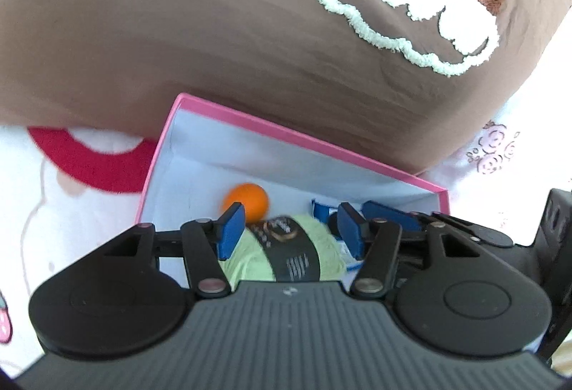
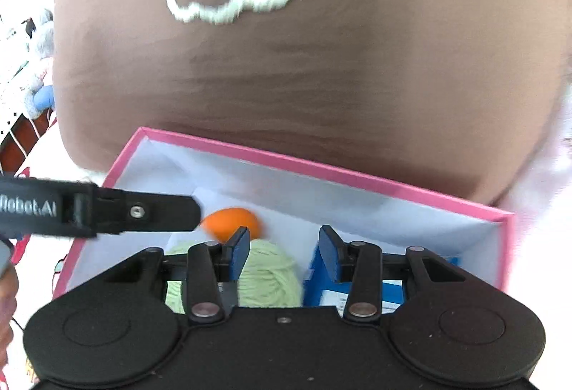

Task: Organize objects
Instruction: 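Open the left tool to release the sponge beside the yarn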

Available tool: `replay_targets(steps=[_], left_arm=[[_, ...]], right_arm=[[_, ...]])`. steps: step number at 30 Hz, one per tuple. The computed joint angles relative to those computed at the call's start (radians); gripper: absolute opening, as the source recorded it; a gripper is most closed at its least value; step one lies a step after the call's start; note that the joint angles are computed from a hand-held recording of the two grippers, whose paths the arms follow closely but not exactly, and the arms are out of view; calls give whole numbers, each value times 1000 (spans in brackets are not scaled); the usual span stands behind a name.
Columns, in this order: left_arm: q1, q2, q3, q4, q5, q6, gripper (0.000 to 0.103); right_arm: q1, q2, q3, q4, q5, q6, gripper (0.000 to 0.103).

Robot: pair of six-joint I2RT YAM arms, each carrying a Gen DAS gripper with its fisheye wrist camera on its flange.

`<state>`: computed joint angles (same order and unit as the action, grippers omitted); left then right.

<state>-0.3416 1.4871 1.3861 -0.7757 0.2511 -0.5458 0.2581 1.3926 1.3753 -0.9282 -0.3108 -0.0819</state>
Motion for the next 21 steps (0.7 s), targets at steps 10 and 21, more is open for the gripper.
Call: replay_targets(steps=[10,21], left_arm=[[-101,-136,37,-173,-170,66,61],[-161,-282,185,-462,-270,127,73]], right_arm=[[-21,-127,84,-154,-59,-34,49],[67,-301,138,-322,4,-56,73]])
